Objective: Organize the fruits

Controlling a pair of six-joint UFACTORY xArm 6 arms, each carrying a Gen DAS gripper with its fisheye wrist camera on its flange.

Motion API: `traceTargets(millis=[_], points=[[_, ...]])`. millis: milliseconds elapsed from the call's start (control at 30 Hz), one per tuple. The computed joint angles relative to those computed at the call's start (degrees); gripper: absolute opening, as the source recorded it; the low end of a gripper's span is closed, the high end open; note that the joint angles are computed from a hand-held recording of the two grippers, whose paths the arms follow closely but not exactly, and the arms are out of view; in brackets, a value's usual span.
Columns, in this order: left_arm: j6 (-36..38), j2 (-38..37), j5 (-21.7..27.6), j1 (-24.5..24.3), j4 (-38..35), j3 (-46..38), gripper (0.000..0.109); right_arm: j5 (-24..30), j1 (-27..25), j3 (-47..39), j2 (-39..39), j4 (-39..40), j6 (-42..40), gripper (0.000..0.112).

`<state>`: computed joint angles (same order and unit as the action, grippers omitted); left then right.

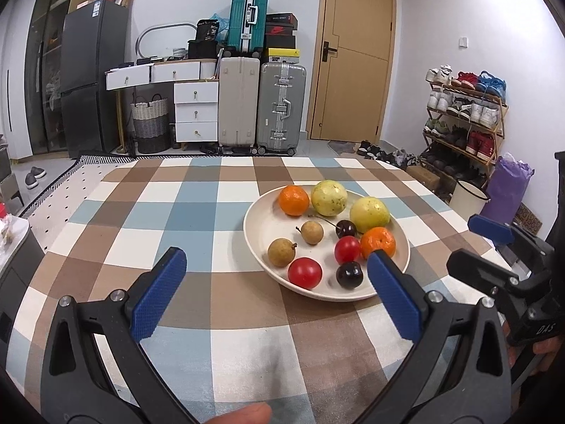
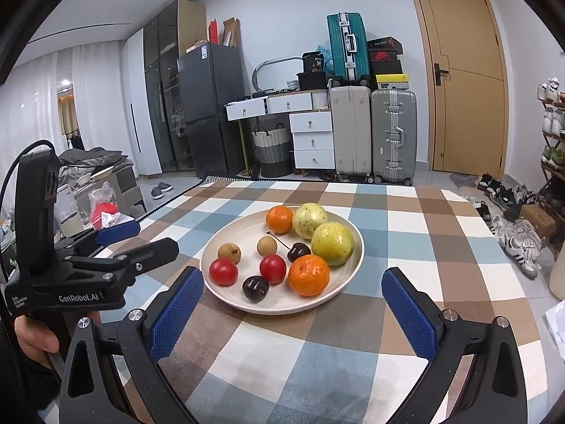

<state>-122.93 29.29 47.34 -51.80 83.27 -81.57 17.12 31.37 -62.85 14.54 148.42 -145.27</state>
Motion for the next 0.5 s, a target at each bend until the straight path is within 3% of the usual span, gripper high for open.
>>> traceTargets(millis=[500], points=[[-0.09,0.28,1.6,-0.66,-0.13,-0.19,0.102,0.26,0.09,0.5,-0.4,3.62,-4.44,0.103]])
